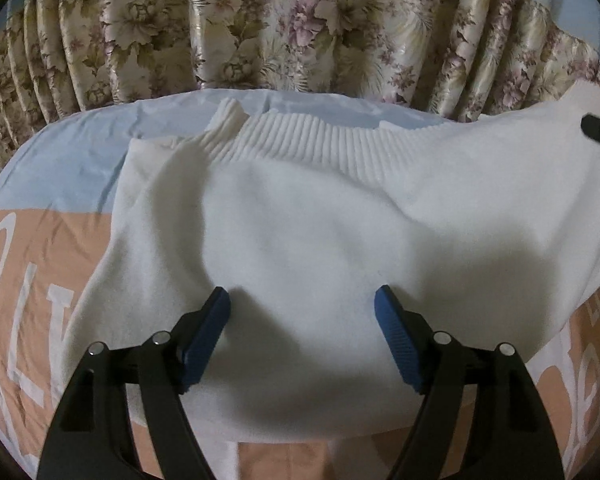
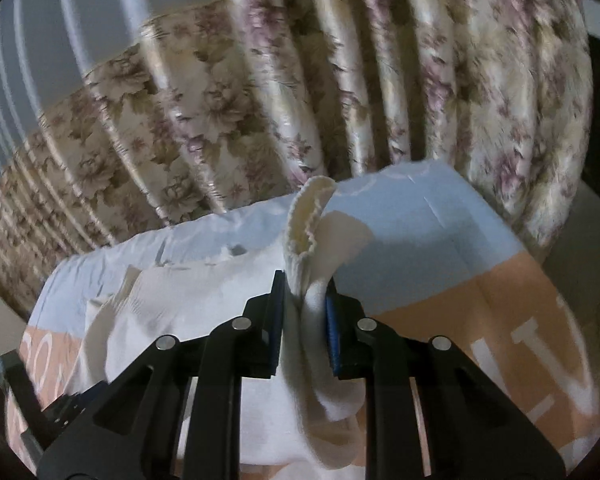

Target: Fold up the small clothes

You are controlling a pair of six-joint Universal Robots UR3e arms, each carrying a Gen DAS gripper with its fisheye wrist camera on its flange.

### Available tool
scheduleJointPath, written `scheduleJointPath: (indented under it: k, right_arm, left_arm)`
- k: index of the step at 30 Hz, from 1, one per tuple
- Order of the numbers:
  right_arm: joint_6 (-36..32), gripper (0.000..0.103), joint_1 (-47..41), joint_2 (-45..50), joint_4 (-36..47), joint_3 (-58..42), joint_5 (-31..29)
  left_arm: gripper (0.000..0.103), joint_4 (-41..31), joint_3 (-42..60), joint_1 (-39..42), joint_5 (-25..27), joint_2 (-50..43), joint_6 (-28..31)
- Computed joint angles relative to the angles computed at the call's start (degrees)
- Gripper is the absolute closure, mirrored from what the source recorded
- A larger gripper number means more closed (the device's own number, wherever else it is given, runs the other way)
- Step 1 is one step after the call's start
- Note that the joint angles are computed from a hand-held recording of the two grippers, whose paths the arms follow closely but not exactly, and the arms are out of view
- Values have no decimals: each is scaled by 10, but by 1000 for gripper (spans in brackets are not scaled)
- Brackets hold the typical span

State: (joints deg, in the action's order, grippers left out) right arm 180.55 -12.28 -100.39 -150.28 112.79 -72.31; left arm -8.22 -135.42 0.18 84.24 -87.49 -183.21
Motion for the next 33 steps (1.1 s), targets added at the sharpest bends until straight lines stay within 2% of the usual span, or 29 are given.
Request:
scheduleJointPath:
  k: [5, 7, 12, 19, 24, 28, 33]
  right_arm:
    - [24, 84, 79, 25, 5, -59, -14]
    - [37, 84, 121, 48, 4, -92, -25]
    - [62, 84, 213, 120, 14, -183, -64]
    - [110, 84, 329, 242, 15, -282, -108]
    - [145, 84, 410, 331, 10, -342, -160]
    - [174, 84, 451, 388, 9, -378, -193]
    - [190, 83, 497, 466, 40, -454, -221]
  left_arm:
    - [27, -67, -49, 123, -89, 124, 48]
    - [27, -141, -62, 210, -141, 204, 94]
    - [27, -289, -59, 373, -219, 327, 203]
    - [26, -331, -77, 486, -246, 374, 310]
    - [26, -321, -96, 574, -263, 373, 370]
    - [26, -338, -88, 632, -283, 343, 398]
    - [26, -348, -86, 668, -296, 329, 423]
